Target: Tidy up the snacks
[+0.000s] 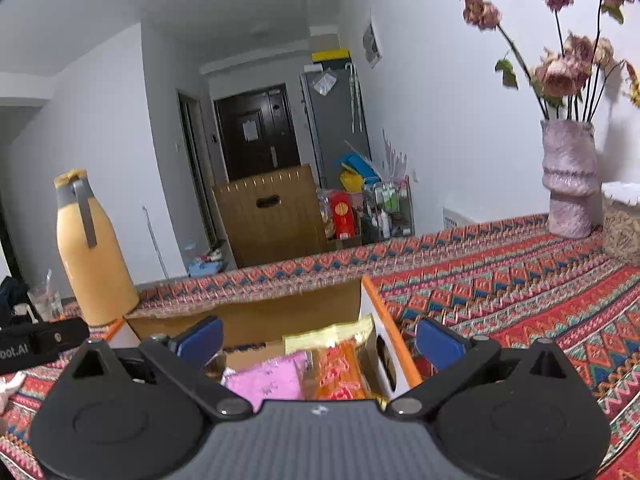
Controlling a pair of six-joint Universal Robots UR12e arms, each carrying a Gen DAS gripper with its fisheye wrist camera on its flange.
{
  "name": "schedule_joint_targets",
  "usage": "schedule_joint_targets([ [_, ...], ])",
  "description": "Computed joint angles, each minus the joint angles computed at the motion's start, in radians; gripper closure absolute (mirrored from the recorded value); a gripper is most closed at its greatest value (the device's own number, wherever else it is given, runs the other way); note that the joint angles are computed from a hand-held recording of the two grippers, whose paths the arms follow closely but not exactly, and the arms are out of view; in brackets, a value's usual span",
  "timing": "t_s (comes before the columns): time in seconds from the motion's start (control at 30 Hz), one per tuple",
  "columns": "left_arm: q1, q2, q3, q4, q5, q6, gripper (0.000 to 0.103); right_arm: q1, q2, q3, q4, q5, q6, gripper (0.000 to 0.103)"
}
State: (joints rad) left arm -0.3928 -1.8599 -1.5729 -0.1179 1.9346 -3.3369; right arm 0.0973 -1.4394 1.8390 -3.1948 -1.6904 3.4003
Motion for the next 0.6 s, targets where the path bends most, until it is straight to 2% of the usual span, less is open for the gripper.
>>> schedule_joint_targets([
  [0.23, -0.017, 0.049, -0.050, 0.043, 0.026, 0.049, 0.000, 0.005, -0.056, 0.042, -0.028, 0.011, -0.023, 0.000],
  [0.6, -0.018, 0.194, -0.209, 0.052, -0.006, 0.037, 0.000, 0.021, -0.189, 0.164, -0.035, 0.038, -0.045, 0.000],
])
